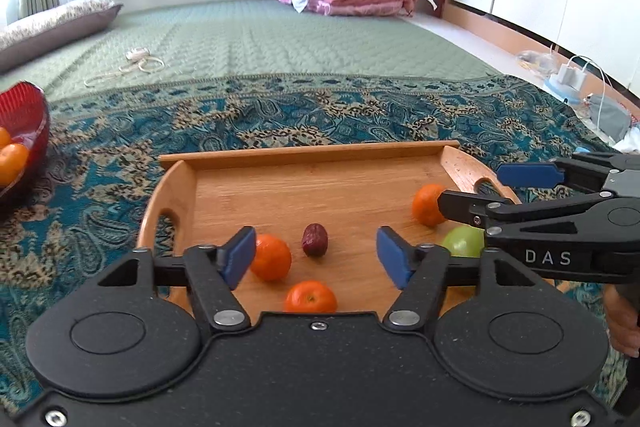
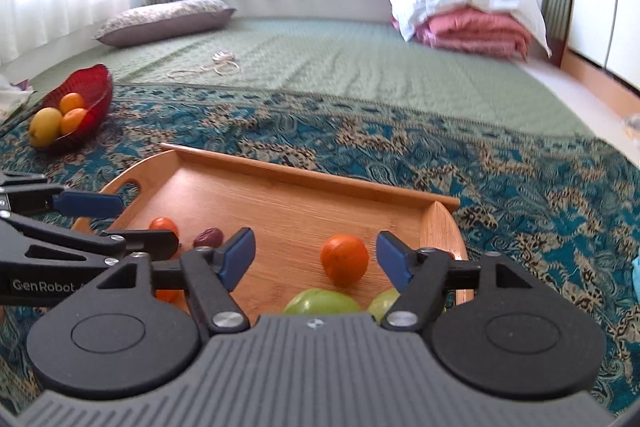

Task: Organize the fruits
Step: 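Open both tools to drop the date and tangerine onto the tray, then pull both tools back toward the large orange and date on the bedspread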

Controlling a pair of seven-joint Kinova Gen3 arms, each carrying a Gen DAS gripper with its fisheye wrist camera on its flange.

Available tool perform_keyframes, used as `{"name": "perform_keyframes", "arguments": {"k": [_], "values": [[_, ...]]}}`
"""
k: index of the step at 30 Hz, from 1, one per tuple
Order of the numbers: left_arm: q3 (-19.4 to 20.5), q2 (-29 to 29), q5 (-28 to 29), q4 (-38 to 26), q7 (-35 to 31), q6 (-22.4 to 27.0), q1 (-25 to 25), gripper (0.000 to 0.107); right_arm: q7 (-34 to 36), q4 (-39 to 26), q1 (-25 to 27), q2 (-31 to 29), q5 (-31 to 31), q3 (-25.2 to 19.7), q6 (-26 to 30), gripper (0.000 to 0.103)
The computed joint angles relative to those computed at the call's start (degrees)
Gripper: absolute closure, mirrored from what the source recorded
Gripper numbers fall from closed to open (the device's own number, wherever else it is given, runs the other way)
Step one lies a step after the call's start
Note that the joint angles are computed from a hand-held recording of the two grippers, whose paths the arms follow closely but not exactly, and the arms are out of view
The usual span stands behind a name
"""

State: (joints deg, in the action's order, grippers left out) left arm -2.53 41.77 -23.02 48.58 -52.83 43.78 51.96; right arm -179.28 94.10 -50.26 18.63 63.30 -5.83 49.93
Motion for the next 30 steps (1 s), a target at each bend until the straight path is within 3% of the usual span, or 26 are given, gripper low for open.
{"name": "perform_keyframes", "arguments": {"k": [9, 16, 22, 30], "values": [[-4.4, -7.5, -8.5, 15.9, 9.1, -9.2, 5.7, 0.025, -9.5, 4.9, -4.8, -0.2, 9.4, -2.1, 5.2, 0.016], [-6.0, -11.2, -16.3, 24.3, 18.2, -12.6, 9.4, 0.018, -15.0, 7.8, -7.2, 0.4, 13.6, -4.4, 9.5, 0.014], [-6.9, -12.8, -24.6, 29.3, 26.0, -12.6, 12.6, 0.01, -18.6, 10.7, -9.8, 1.2, 16.7, -6.1, 13.3, 0.014], [-3.3, -14.5, -30.4, 34.0, 32.8, -11.9, 11.8, 0.006, -19.8, 13.7, -13.3, 2.7, 18.5, -8.1, 18.6, 0.012]]}}
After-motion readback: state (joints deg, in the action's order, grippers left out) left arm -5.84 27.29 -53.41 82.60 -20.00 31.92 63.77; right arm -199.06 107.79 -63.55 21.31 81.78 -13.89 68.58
